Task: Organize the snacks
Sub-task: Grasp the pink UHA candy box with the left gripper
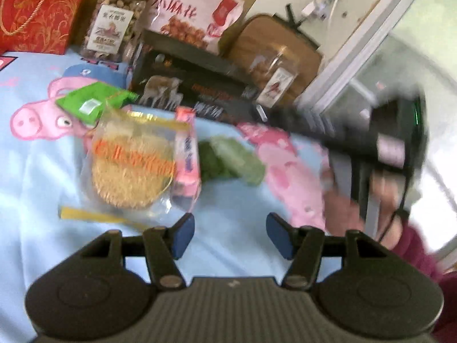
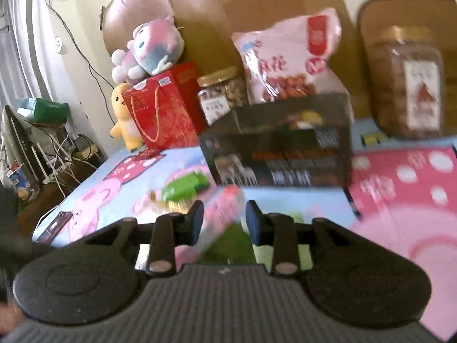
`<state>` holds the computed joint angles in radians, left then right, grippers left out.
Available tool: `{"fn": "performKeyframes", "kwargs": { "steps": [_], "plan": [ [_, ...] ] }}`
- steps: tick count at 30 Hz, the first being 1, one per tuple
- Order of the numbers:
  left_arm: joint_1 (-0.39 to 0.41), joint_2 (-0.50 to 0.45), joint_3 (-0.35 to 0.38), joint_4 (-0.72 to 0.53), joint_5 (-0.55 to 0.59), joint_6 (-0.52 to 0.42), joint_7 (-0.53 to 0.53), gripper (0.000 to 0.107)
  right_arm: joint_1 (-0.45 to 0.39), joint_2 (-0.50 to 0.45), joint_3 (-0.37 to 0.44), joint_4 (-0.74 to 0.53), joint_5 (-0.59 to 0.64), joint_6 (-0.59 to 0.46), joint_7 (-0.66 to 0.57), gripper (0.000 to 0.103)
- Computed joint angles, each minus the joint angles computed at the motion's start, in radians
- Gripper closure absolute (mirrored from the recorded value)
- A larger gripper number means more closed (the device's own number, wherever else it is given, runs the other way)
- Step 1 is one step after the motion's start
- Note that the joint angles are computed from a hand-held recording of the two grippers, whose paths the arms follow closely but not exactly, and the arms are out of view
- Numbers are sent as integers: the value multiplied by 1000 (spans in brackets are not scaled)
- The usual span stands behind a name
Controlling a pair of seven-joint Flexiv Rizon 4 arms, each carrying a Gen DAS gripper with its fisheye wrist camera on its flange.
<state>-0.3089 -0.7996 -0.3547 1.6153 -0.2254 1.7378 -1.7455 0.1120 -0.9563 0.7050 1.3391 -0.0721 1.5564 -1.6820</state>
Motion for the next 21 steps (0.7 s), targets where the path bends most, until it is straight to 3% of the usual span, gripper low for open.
{"fn": "performKeyframes", "kwargs": {
  "steps": [3, 4, 8, 9, 13, 15, 17, 21],
  "plan": [
    [-105, -6, 138, -33, -49, -23, -27, 52, 129, -39, -152, -158, -19, -108, 83, 67],
    [-106, -9, 142, -34, -48, -26, -46, 54, 149, -66, -165, -218, -23, -160, 83, 67],
    [-38, -7, 63, 7, -45, 28, -76, 54, 122, -161, -44, -415, 23, -433, 27, 71],
    [-31, -3, 60, 18, -42, 40, -84, 54, 122, -151, -54, -413, 48, -460, 21, 74],
    [12, 5, 14, 70, -18, 90, -120, 54, 40, -58, 0, -246, 150, -448, -98, 77],
    [35, 4, -9, 93, 0, 120, -142, 54, 17, 16, -9, -112, 193, -343, -155, 74],
    [37, 8, -8, 113, 13, 148, -167, 54, -23, 66, 6, -23, 250, -305, -196, 74],
    [51, 14, -16, 139, 44, 174, -207, 52, -145, 104, 120, 109, 375, -274, -357, 74]
  ]
}}
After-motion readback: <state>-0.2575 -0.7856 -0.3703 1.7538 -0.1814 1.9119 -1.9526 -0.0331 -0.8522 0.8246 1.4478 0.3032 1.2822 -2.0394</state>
